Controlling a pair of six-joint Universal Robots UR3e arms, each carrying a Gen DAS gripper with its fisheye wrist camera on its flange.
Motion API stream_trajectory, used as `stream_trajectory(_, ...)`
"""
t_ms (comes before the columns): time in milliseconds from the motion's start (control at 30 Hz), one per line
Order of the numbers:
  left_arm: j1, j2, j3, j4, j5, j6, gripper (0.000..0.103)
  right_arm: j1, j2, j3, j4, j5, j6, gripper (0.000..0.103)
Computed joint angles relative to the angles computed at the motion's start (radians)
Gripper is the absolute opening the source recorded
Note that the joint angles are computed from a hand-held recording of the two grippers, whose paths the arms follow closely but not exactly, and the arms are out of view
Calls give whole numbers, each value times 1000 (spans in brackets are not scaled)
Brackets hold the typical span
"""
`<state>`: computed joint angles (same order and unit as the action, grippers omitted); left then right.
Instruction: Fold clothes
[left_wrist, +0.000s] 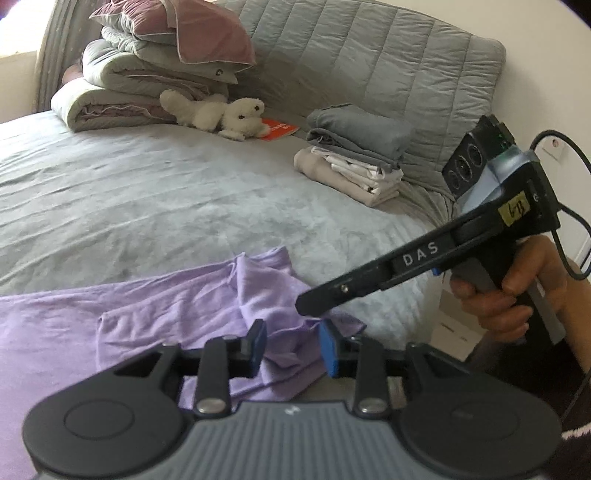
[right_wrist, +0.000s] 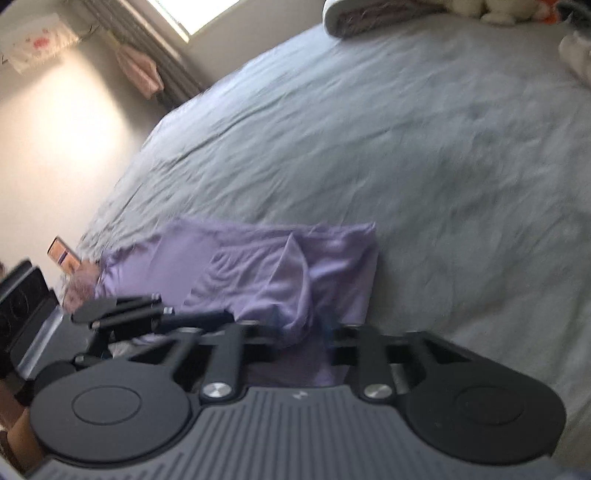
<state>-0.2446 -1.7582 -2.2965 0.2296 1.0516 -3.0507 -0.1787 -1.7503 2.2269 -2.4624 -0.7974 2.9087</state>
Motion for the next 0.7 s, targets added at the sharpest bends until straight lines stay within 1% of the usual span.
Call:
stream_trajectory(33, 1, -2, 1, -1, 3, 2, 38, -4, 8, -9, 7, 26, 0, 8)
stream_trajectory(67, 2, -4, 2, -4, 7, 0, 39, -8, 15, -17, 15, 52, -1, 7)
stream_trajectory(133, 8, -11, 4, -8, 13, -13, 39, -11, 34, -45, 21, 100, 6, 7)
stream_trajectory(233, 14, -26, 3, 14, 19, -42, 39, 5, 74, -113, 11, 131, 47, 7)
stream_trajectory(367, 34, -3, -21, 46, -25, -40, 39, 41, 134, -177, -36, 131, 113, 7)
stream_trajectory(433, 30, 7, -28, 49, -26, -31, 40, 70, 170, -210, -49, 125, 144, 7)
stream_trajectory(467, 25, 11, -30, 50, -19, -29, 39, 92, 189, -230, -57, 115, 160, 7)
stream_trajectory(533, -1, 22, -27, 21, 36, -40, 38, 121, 214, -259, -65, 99, 176, 7)
stream_trajectory(600, -10, 37, -16, -44, 71, -61, 30, 146, 229, -273, -78, 77, 197, 7)
stream_trajectory(700, 5, 63, -34, -77, 75, -74, 29, 181, 258, -296, -98, 41, 233, 7)
